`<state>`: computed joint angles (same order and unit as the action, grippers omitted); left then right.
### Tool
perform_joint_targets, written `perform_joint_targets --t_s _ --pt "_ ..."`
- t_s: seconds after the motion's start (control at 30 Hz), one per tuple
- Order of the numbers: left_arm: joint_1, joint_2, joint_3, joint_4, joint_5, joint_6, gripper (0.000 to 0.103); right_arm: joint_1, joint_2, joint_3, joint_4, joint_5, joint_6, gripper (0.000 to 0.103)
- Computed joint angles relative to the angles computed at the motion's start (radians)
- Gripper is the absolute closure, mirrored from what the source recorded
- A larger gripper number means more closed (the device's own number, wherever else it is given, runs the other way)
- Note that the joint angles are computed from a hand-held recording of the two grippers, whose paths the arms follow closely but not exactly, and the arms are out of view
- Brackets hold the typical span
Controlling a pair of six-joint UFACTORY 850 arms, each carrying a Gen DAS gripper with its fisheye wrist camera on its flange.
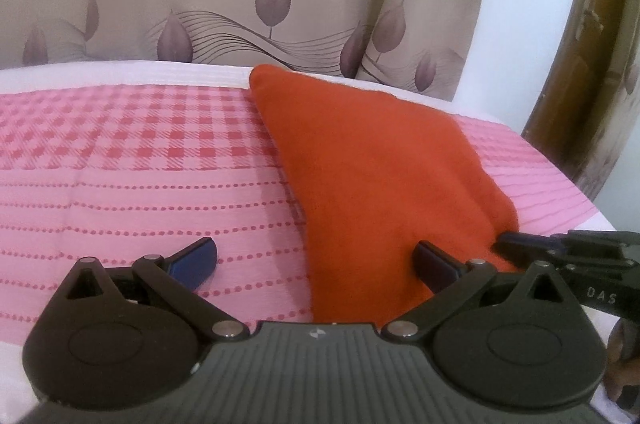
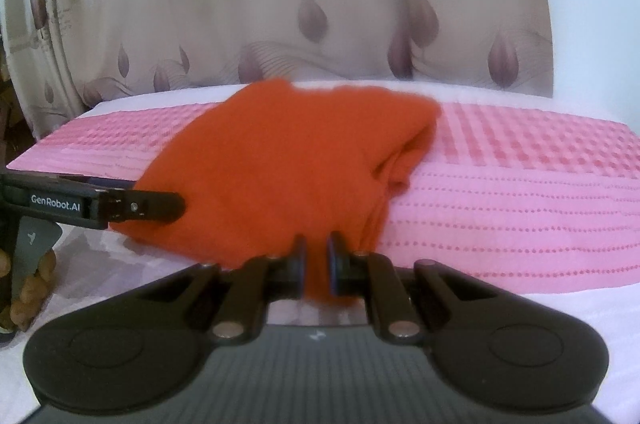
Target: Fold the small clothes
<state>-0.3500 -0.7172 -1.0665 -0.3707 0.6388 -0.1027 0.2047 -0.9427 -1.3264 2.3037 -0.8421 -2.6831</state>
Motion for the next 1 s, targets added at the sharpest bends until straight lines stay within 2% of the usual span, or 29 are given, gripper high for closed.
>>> perform_joint_targets --t_s 0.73,0.83,0.93,1.0 --pt "-0.003 -0.005 -0.008 -0.028 -0.010 0.041 0.000 -0.003 -0.001 -0.001 -0.008 -0.009 0.017 0.093" --pt "-0.003 -0.005 -0.008 -0.027 -0.010 0.039 0.000 -0.018 0.010 0.018 -0.001 -0.051 0.042 0.092" --pt "0.000 -0.004 -0.003 -0.007 -0.001 0.015 0.000 -0.039 0.047 0.038 -0.030 -0.164 0.108 0.091" --pt "0.001 -0.002 0.001 0.003 0.005 0.003 0.000 -0.022 0.083 0.016 -0.034 -0.138 0.092 0.091"
